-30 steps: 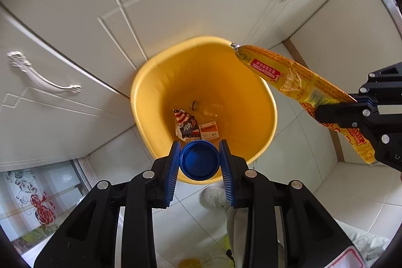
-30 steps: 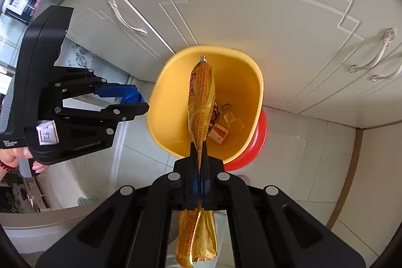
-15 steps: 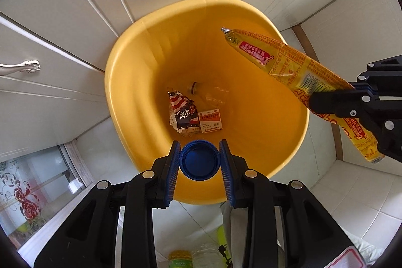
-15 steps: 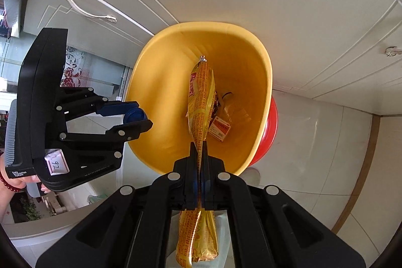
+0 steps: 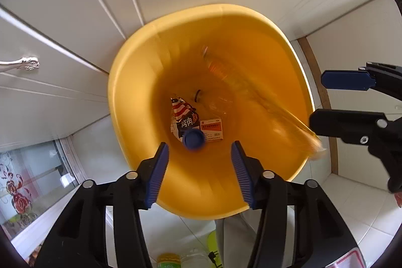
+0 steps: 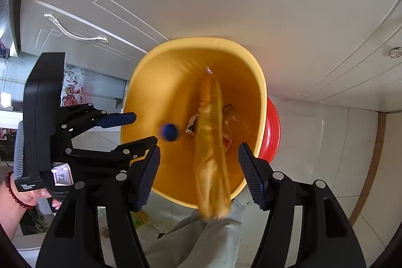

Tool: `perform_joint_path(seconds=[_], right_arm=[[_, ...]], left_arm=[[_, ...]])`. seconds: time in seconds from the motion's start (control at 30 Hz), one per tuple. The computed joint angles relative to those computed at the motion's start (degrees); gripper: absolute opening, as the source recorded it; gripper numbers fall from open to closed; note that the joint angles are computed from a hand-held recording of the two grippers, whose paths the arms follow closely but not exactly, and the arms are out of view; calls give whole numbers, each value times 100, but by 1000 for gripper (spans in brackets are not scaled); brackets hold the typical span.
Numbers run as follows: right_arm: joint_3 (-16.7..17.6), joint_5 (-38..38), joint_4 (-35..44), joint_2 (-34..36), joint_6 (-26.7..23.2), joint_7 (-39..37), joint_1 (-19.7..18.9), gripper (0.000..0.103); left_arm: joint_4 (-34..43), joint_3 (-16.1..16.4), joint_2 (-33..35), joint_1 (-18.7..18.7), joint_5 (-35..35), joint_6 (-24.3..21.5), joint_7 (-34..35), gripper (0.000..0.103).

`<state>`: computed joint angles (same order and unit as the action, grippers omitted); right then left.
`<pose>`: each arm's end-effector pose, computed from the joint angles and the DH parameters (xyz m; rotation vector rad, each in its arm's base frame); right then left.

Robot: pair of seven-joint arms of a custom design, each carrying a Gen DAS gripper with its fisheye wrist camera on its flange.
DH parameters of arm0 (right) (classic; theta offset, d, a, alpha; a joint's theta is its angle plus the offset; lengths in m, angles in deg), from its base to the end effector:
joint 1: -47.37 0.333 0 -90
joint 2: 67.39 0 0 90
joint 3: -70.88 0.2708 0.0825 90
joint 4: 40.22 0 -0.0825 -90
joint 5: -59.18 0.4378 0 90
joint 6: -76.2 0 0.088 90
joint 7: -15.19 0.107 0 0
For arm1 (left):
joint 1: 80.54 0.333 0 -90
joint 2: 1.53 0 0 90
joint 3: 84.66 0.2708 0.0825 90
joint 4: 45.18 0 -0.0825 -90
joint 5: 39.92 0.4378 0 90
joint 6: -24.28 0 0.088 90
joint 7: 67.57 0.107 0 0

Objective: Collect trash
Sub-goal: 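Carry the cap and sausage wrapper down over the yellow bin and release both, then raise both tools from the bin back over the counter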

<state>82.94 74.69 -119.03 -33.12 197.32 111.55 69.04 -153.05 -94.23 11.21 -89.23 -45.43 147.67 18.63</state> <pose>0.6389 0.4091 0.3318 -2.2873 1.6706 0.3734 0.6189 -0.2058 0.3267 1.9459 -2.3713 0.1661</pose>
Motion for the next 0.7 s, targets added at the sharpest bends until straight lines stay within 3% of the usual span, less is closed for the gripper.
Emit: perform_joint_path(seconds=[0.5,0.7], right_arm=[[-58,-70,-453,-652,73,25,-20,65],[-251,-968,-818,-1307,114,395,329,65]], left_arm=[[-197,-14,-475,-22,73,82,-234,57],[-516,-42,-1058,-24,174,174,-431,57]])
